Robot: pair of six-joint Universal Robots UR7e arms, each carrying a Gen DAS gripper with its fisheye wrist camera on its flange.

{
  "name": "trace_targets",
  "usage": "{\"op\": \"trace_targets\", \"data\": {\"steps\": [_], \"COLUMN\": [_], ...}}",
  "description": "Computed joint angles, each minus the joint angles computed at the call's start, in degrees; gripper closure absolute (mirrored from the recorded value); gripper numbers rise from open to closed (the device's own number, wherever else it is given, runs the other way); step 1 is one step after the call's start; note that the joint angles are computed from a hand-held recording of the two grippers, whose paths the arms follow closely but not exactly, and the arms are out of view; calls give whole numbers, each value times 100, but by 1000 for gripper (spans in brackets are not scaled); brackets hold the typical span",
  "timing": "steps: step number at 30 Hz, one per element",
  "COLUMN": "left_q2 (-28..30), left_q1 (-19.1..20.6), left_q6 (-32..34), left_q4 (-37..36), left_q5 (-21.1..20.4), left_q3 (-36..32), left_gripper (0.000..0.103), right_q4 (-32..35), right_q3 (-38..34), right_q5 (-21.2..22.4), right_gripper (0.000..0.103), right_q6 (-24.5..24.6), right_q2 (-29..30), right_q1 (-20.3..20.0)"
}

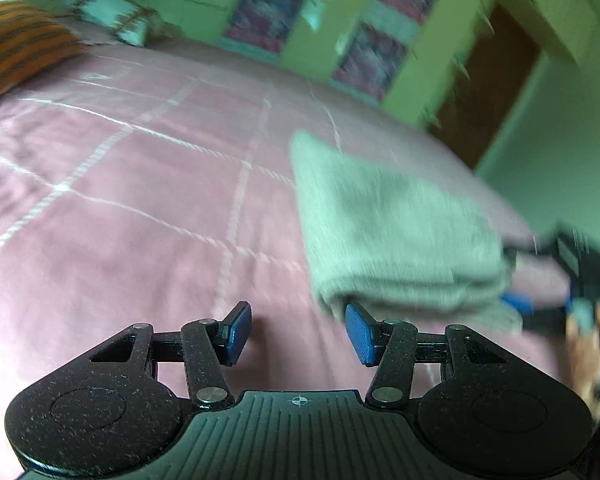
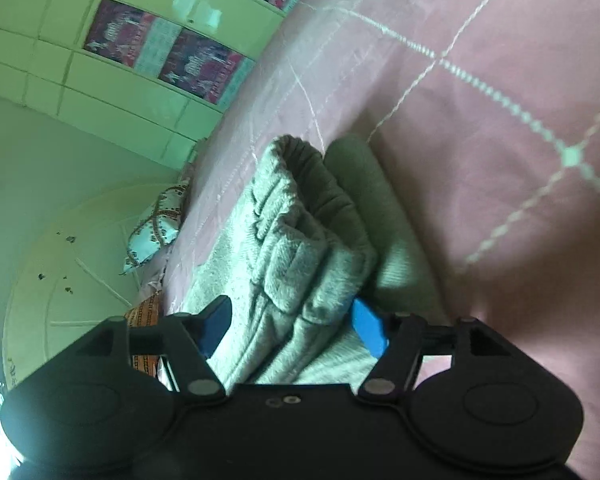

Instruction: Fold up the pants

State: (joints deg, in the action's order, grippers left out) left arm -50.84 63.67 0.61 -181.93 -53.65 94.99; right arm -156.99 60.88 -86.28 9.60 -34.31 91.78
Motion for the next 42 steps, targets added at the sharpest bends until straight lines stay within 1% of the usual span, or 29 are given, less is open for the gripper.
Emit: {"op": "trace_targets", "data": {"steps": [4, 5, 6, 7, 9, 11, 12, 14, 15, 16, 18, 19, 20, 21, 22, 23, 24, 25, 28, 30, 31, 32, 33, 34, 36, 38, 39, 41, 42], "left_q2": [222, 277, 366, 407, 476, 520, 504, 438, 413, 407, 435, 422, 395, 459, 457, 467, 484, 509, 503, 522, 537, 547, 549, 528, 396, 231, 136, -37, -61], "left_q1": [63, 82, 115, 115, 118, 27, 33, 77, 64, 29, -8, -7, -17, -8, -25, -30, -37, -38, -41, -38, -24, -28, -31, -36, -39, -90, -84, -35, -1], "left_q6": [106, 77, 13, -96, -50, 100, 1, -109, -86, -8, 35, -28, -83, -68, -41, -42, -57, -64, -131, -136, -106, -112, -119, -170, -340, -617, -786, -1227, -1279], "left_q4": [197, 156, 131, 60, -248, -551, -658, -906, -976, -1053, -1052, -1019, -961, -876, -865, -860, -805, -771, -772, -766, -767, -756, -730, -672, -528, -532, -638, -857, -975], "left_q5": [-246, -234, -170, -34, 2, 415, 466, 337, 317, 371, 462, 468, 486, 518, 556, 558, 576, 592, 584, 588, 556, 570, 575, 579, 530, 699, 680, 468, 305], "left_q3": [-376, -446, -564, -585, -558, -456, -406, -272, -212, -165, -166, -142, -100, -189, -166, -169, -216, -265, -260, -288, -317, -330, -337, -331, -243, -71, 47, 234, 240], "left_gripper": [51, 51, 51, 51, 51, 51, 51, 50, 46, 45, 44, 44, 44, 44, 44, 44, 44, 44, 44, 44, 44, 43, 43, 43, 43, 43, 43, 43, 43], "right_q4": [211, 301, 385, 426, 269, 88, 43, -163, -319, -376, -646, -752, -720, -447, -64, 80, -17, -221, -189, -423, -443, -373, -112, 229, 299, 25, -109, -498, -723], "right_q3": [-498, -596, -671, -688, -610, -592, -588, -617, -558, -507, -230, -98, -23, -38, -56, 22, 181, 304, 256, 400, 412, 357, 198, 12, -4, 308, 505, 855, 1007], "right_q5": [-648, -835, -1035, -1054, -867, -668, -480, -125, 21, 17, -78, -301, -607, -960, -1117, -1033, -720, -640, -753, -483, -482, -545, -750, -804, -419, -131, -75, -209, -184], "right_gripper": [39, 41, 68, 71, 74, 75, 76, 77, 77, 77, 77, 77, 77, 77, 77, 77, 78, 77, 77, 77, 77, 77, 76, 73, 73, 66, 62, 58, 47], "right_q6": [15, -38, -143, -284, -796, -1320, -1494, -1789, -1884, -1940, -1954, -1911, -1699, -1278, -809, -503, -437, -460, -667, -670, -713, -763, -731, -596, -501, -762, -895, -1122, -1129], "right_q2": [304, 355, 387, 381, 313, 262, 222, 175, 120, 61, -84, -114, -103, -56, -21, -33, -140, -174, -193, -275, -296, -267, -187, -97, -139, -360, -488, -694, -784], "right_q1": [215, 270, 320, 352, 461, 616, 688, 816, 845, 866, 777, 700, 576, 431, 297, 149, 47, 37, 131, 143, 164, 159, 155, 106, -17, -46, -52, -44, -78]}}
